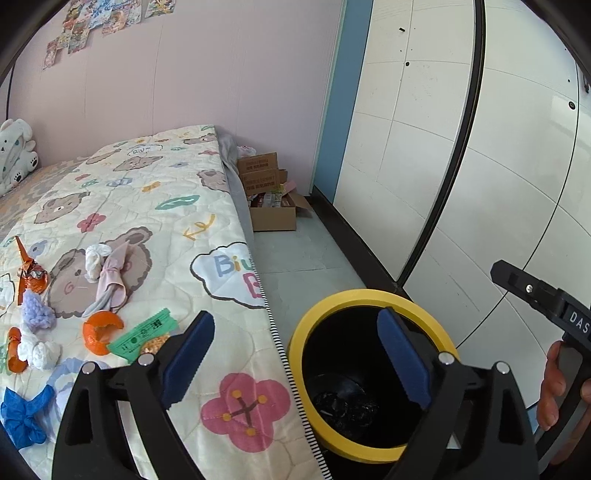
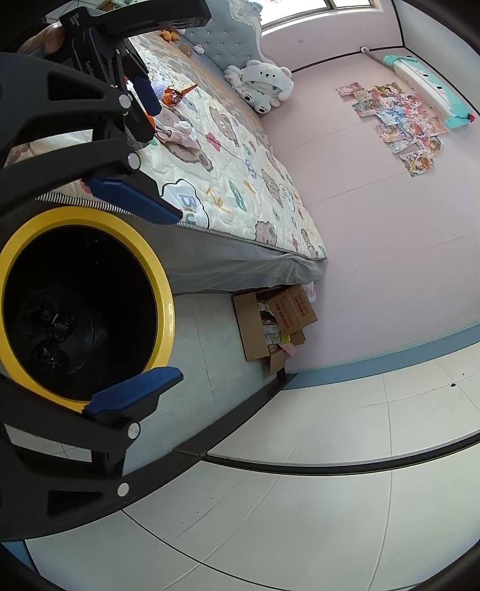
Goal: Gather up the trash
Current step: 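Open both grippers to drop the black bags into the bin, then grasp the blue glove with the left gripper while the right gripper grasps the white mesh sleeve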
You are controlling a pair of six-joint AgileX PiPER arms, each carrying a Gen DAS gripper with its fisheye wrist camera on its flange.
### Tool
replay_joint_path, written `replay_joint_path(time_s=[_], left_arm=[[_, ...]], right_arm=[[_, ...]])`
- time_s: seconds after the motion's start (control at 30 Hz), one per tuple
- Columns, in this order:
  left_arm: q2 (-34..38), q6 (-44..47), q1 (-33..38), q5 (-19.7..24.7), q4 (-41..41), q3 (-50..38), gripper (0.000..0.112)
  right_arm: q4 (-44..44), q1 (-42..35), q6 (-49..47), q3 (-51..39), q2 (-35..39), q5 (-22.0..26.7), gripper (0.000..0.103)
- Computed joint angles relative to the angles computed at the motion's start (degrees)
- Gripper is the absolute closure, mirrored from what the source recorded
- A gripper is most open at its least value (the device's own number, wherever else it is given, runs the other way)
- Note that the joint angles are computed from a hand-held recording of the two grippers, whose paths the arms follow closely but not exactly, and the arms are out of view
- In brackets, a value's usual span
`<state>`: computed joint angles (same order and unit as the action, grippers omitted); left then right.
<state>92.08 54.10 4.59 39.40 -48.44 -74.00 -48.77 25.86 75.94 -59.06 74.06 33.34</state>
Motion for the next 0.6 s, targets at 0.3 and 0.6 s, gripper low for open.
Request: replay_joint_path(time_s=[0.3, 0.6], left_arm=[[-2.19, 3.11, 8.89, 3.04, -2.94, -0.45, 0.018], [-1.36, 6.96, 18.04, 5.47, -4.79, -2.59, 0.017]], right_arm=[[-2.26, 8.53, 0.41, -6.38, 2.89, 6.63, 0.022], [-3.67, 15.92, -2.52, -15.31, 9.07, 10.77, 0.016]])
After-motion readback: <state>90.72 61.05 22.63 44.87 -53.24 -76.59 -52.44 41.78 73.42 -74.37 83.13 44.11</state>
